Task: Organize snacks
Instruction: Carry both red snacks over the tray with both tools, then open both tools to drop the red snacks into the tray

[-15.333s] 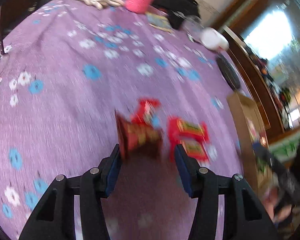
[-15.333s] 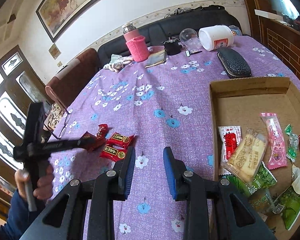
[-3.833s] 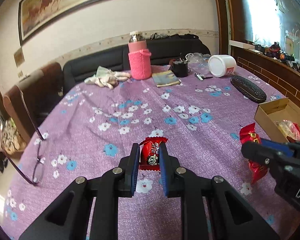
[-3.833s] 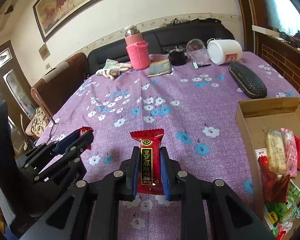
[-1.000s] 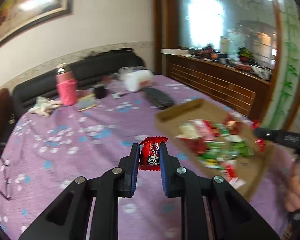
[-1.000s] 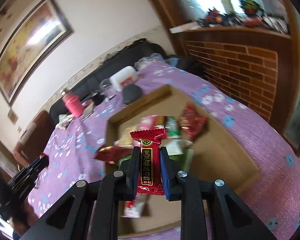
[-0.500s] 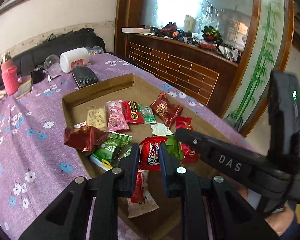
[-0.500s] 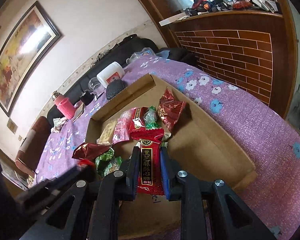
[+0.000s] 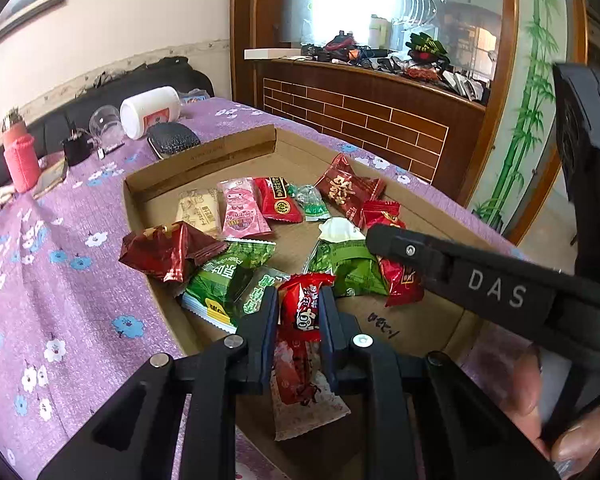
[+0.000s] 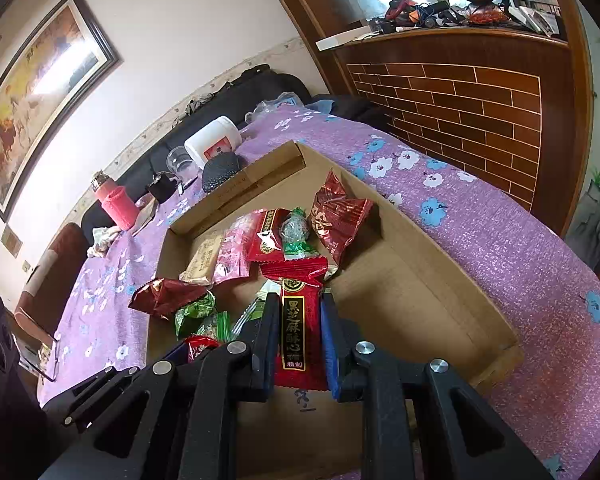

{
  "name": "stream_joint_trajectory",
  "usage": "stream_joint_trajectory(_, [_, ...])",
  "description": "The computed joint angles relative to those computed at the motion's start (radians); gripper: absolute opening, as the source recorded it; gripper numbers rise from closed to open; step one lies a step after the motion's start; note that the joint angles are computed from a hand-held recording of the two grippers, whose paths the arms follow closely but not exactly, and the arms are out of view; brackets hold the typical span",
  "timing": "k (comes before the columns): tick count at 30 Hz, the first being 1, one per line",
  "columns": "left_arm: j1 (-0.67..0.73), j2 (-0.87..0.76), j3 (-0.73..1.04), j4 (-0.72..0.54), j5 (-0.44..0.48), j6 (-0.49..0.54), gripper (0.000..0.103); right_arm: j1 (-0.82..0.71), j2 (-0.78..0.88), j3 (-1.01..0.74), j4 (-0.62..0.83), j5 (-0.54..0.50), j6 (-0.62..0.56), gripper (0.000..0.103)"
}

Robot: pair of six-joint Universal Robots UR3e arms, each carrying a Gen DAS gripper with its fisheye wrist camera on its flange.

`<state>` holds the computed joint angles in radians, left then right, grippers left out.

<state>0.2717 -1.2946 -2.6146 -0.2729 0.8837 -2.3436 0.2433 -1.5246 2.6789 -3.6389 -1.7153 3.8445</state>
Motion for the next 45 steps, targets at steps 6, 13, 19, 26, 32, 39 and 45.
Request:
stream_joint_trajectory(6, [0.001, -0.008, 0.003, 0.005, 0.003, -0.009, 0.018, 0.01, -0.001, -0.008, 0.017, -0.016, 0.0, 0.02])
stream_joint_trajectory(13, [0.002, -0.013, 0.007, 0.002, 0.002, -0.003, 0.018, 0.04, -0.002, -0.035, 0.064, -0.063, 0.005, 0.021])
stream_joint_trajectory(19, [-0.001, -0.013, 0.001, 0.014, 0.005, -0.005, 0.019, 0.045, -0.004, -0.037, 0.073, -0.077, 0.005, 0.021])
stream_joint_trajectory(26, [-0.007, -0.015, -0.004, 0.032, 0.013, -0.01, 0.019, 0.054, -0.007, -0.044, 0.09, -0.091, 0.009, 0.021])
stream_joint_trajectory(32, [-0.01, -0.016, -0.006, 0.04, 0.018, -0.013, 0.02, 0.058, -0.005, -0.049, 0.095, -0.098, 0.01, 0.021])
stream_joint_trajectory(39, [-0.01, -0.013, -0.008, 0.051, 0.023, -0.016, 0.032, 0.064, -0.006, -0.054, 0.107, -0.11, 0.013, 0.021])
stream_joint_trajectory(45, [-0.005, -0.012, -0.008, 0.049, 0.028, -0.02, 0.033, 0.068, -0.009, -0.065, 0.131, -0.114, 0.013, 0.021])
